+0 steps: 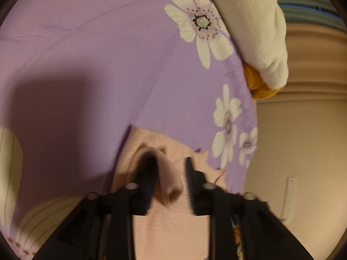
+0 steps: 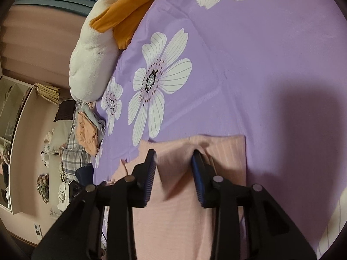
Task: Fold small clothes
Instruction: 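Lift the hem with both tools, fold it toward the collar and release, then withdraw both tools and move the left tool over the folded shirt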
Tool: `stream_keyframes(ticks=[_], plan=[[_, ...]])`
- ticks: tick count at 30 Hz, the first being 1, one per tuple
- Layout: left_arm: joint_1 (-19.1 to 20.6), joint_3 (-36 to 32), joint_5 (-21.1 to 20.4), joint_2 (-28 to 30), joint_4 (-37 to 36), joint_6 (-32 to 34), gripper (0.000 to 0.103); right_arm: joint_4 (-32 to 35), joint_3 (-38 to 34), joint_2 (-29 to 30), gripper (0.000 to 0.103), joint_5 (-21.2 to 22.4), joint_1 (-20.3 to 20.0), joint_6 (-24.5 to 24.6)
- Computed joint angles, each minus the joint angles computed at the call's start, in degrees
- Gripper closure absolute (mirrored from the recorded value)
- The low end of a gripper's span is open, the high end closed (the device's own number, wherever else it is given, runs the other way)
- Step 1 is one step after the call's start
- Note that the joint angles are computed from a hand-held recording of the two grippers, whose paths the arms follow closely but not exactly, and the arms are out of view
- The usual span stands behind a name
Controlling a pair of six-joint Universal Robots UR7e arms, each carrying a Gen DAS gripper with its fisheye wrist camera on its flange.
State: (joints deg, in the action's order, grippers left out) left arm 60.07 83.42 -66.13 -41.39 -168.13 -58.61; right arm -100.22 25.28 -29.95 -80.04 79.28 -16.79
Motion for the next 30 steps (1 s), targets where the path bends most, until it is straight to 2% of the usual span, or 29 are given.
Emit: stream_keyframes(ticks=[1, 6, 10, 15, 18, 22, 28, 30], plan=[[0.07, -0.21, 0.0, -0.01, -0.13, 0.2, 0.064, 0.19, -1.07, 0.66, 0.069, -0.11, 0.05, 0.04], [0.05, -2.5, 3.18, 0.41, 1.89, 1.14, 0.063, -0.26, -5.32, 3.32, 0.066, 0.39, 0.26, 1.39], [-0.4, -2.84, 6.28, 0.24, 3.06, 1.42, 0.063, -2.98, -5.28, 3.3, 0.064, 0.55, 0.5, 1.93], [-2.92, -3.2, 9.92, -0.13, 8.98, 6.17, 0.063, -9.25, 5.08, -2.66, 0.064, -0.76, 1.14, -3.4], [-5.28, -4.01, 12.97, 0.47, 13.49, 10.88, 0.063, -15.16, 16.52, -8.98, 0.065, -3.24, 1.97, -11.39], [-8.3, -4.8, 17.29, 1.81, 19.04, 15.52, 0.063, -23.45, 29.24, -15.44, 0.073, -8.02, 2.69, -19.94], [-12.12, -2.44, 23.13, 3.01, 23.69, 19.06, 0.063, -29.71, 40.57, -21.4, 0.078, -11.0, 1.65, -26.47], [-12.89, -1.35, 24.24, 3.21, 25.76, 18.24, 0.063, -30.88, 43.23, -22.96, 0.078, -11.87, 1.14, -27.95]])
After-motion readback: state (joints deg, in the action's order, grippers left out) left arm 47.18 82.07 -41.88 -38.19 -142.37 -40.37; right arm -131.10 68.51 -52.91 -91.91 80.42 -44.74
